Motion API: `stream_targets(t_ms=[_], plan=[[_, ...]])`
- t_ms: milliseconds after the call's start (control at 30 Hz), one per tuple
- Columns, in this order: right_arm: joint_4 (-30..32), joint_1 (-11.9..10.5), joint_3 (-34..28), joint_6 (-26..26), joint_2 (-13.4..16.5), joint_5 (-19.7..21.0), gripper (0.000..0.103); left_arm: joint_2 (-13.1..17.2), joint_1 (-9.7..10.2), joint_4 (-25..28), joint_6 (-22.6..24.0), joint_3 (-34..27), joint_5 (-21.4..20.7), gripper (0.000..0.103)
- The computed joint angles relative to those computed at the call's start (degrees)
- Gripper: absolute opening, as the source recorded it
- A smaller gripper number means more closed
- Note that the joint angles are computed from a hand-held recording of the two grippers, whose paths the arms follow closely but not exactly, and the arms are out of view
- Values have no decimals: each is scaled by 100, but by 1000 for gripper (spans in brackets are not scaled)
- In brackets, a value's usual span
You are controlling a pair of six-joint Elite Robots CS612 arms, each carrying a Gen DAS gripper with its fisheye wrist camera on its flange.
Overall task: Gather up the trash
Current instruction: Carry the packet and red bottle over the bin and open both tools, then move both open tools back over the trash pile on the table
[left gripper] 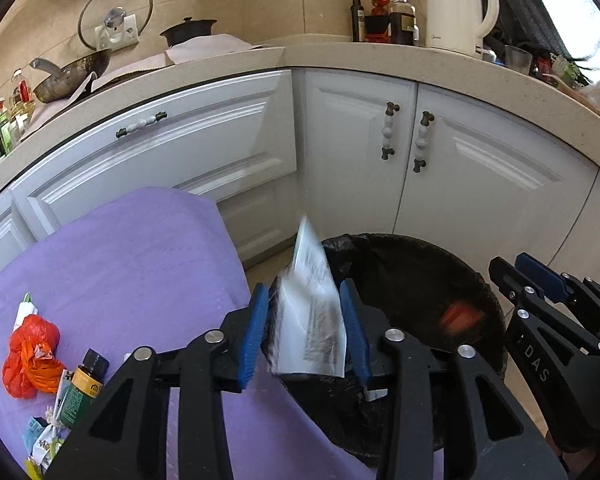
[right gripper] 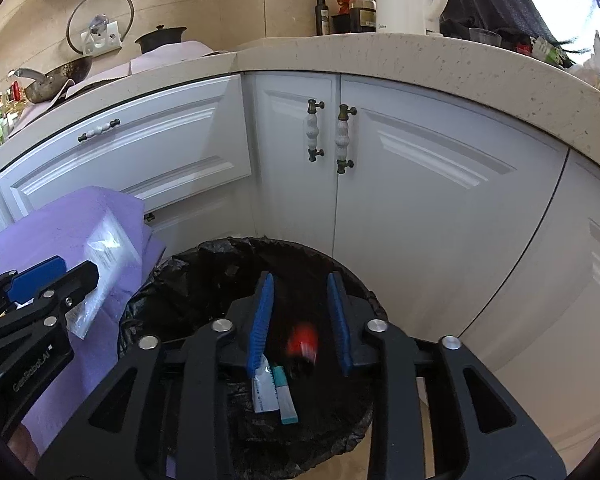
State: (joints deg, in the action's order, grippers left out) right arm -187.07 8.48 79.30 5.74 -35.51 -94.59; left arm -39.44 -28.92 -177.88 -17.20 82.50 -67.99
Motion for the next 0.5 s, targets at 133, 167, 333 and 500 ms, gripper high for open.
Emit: stream_targets(t_ms=[133, 167, 333, 500], plan=[[-69, 20, 38, 22, -28, -17, 36, -35, 16, -3, -105, 46, 25, 47], [-81, 26, 58, 32, -43, -11, 36, -54, 21, -11, -108, 71, 24, 48], [-107, 88, 187, 34, -134, 73, 36, -228, 32, -165, -176, 353, 97, 50], [-146, 174, 379, 40, -254, 208, 36, -457, 56, -291, -312, 747, 205, 50]])
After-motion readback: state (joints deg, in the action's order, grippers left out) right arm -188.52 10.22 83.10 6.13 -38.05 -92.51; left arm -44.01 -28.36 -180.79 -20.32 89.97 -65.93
